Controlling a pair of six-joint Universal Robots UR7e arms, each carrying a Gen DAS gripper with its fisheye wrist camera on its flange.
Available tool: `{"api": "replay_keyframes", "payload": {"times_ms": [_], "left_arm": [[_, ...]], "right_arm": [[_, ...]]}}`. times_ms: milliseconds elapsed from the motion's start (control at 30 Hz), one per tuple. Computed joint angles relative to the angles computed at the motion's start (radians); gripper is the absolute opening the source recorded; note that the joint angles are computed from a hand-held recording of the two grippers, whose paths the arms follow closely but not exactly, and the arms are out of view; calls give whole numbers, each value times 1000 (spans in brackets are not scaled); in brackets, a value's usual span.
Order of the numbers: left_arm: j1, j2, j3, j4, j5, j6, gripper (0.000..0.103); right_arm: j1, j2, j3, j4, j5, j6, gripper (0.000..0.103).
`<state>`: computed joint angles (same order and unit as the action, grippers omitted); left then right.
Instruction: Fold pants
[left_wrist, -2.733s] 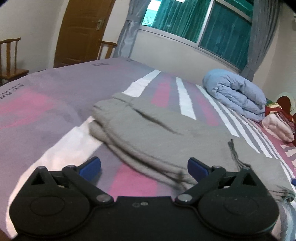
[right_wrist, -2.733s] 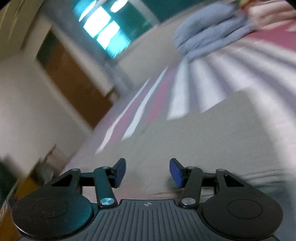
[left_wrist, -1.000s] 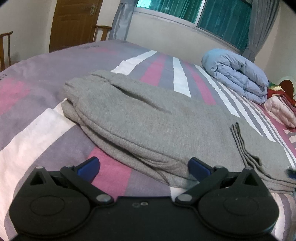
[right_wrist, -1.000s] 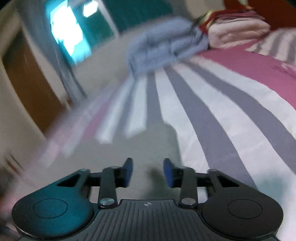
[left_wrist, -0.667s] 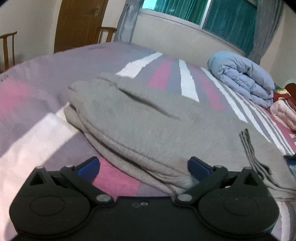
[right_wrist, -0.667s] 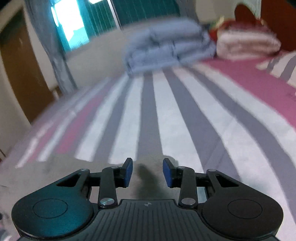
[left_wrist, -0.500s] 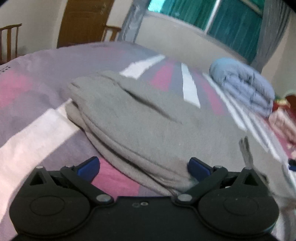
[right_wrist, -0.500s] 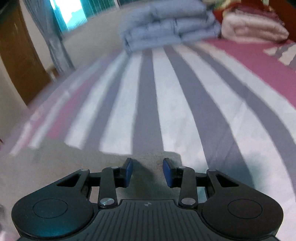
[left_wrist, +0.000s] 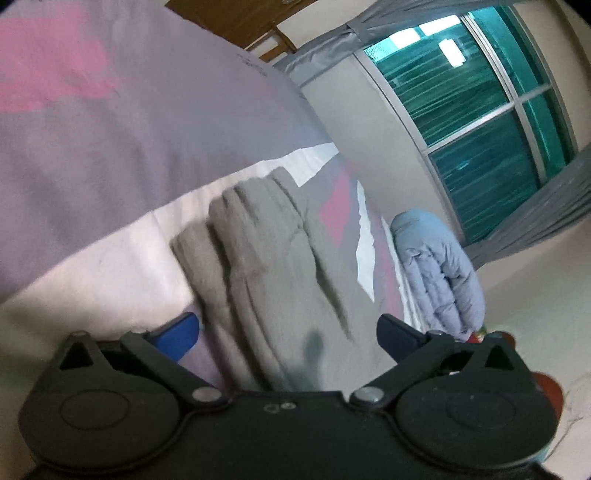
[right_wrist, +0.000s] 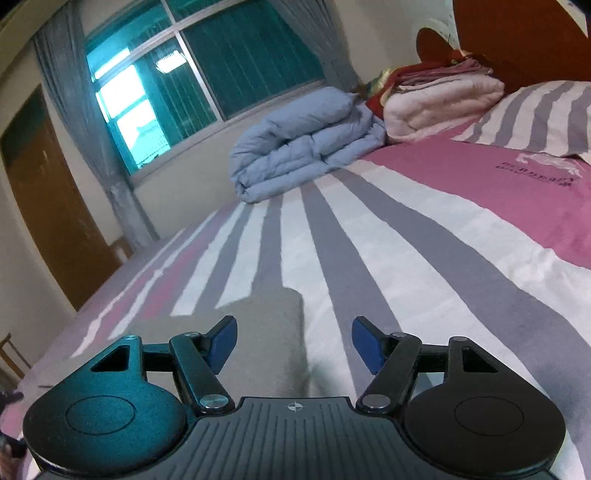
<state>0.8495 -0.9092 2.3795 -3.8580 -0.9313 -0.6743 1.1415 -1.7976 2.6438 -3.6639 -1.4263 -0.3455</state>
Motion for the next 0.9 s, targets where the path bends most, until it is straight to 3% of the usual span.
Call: {"api": "replay_keyframes", "payload": {"times_ms": [133, 200, 233, 267, 300, 367, 500, 700, 900], "left_arm": [[55, 18, -57, 4, -46, 63, 97], [66, 37, -84, -2, -41, 102, 94], [55, 50, -83, -25, -4, 113, 89], [34, 72, -82, -59, 75, 111, 45], [30, 90, -72, -93, 112, 90, 33], [22, 127, -52, -210, 112, 102, 30], [-55, 123, -45, -238, 187, 145, 26], [-202, 113, -160, -170, 224, 399, 26], [-303, 251, -398, 17, 141, 584, 26]], "right_arm": [[8, 4, -11, -10, -17, 16, 69], [-17, 1, -7, -14, -4, 29, 69], [-14, 8, -7, -27, -11, 42, 69], [-15, 24, -15, -37, -15, 49, 69], [-14, 29, -18, -41, -24, 54, 69], [-18, 27, -18, -41, -28, 57, 69], [-74, -26, -22, 29, 32, 95, 69], [-119, -88, -71, 131, 14, 154, 69], [-273, -230, -79, 279, 206, 123, 69]]}}
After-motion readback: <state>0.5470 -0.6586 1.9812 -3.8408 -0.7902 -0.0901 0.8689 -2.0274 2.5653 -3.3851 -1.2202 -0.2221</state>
